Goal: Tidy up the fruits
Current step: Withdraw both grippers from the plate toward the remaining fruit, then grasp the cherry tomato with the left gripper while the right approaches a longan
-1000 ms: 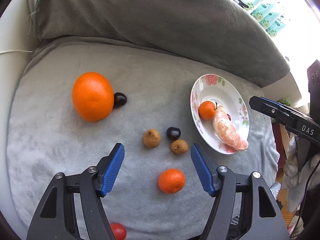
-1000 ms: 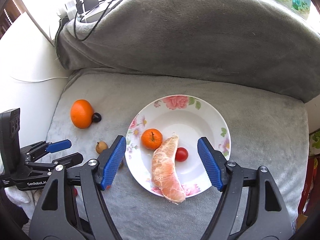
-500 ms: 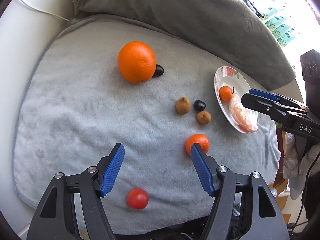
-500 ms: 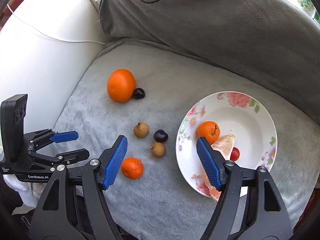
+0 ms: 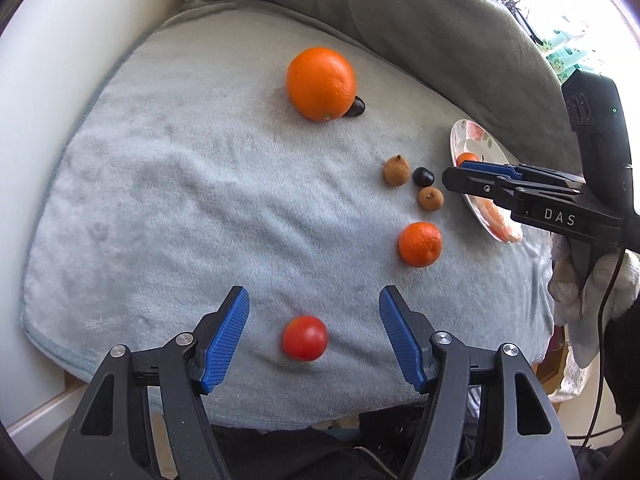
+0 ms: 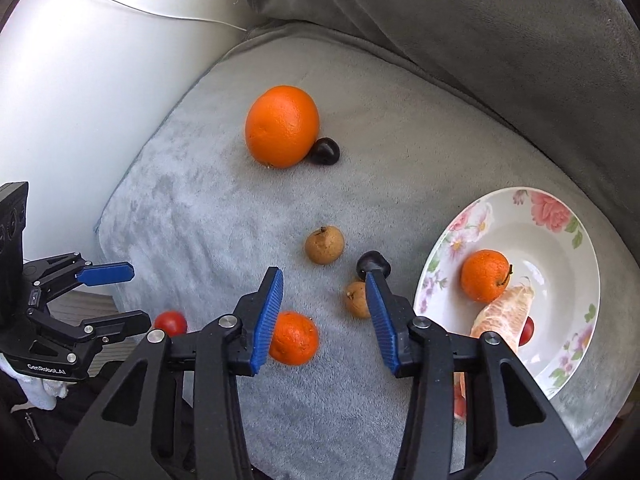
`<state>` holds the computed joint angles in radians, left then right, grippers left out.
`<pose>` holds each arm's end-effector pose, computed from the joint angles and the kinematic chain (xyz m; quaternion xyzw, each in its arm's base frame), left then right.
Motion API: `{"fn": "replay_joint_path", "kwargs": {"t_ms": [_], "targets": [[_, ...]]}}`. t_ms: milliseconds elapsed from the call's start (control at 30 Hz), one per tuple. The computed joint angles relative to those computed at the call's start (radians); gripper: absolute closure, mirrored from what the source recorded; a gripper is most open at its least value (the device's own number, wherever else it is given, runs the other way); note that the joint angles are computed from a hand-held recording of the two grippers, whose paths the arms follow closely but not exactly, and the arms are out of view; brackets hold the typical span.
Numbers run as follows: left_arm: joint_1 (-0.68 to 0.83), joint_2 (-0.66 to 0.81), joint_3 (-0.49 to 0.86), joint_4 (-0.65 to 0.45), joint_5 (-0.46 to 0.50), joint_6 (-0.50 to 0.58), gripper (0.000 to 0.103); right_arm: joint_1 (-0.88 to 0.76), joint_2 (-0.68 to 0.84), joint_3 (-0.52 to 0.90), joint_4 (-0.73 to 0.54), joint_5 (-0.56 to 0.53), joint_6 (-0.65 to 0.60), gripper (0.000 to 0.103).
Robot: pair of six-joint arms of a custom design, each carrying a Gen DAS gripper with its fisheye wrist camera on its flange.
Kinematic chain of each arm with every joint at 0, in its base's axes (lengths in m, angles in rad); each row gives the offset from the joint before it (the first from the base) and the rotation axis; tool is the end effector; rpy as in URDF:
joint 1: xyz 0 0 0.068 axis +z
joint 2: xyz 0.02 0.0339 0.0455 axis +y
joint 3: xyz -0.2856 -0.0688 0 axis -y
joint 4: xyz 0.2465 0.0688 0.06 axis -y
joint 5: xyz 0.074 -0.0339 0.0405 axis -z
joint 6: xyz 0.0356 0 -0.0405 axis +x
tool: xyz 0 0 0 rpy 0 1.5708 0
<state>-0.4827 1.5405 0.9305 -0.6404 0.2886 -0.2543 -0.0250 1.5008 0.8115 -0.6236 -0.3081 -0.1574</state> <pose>0.2449 -0.1398 0.2043 0.1341 0.9680 -0.1893 0.0961 0.2561 0.0044 0.1836 -0.0845 0.9765 0.1400 0.1404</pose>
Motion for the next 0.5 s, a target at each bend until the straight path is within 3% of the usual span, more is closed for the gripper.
{"fn": "replay_joint_path", "kwargs": {"t_ms": [500], "targets": [[0.06, -0.046, -0.116, 0.017, 0.03, 0.0, 0.045, 0.083, 0.136, 0.058, 0.046, 0.073, 0.007, 0.061]]}}
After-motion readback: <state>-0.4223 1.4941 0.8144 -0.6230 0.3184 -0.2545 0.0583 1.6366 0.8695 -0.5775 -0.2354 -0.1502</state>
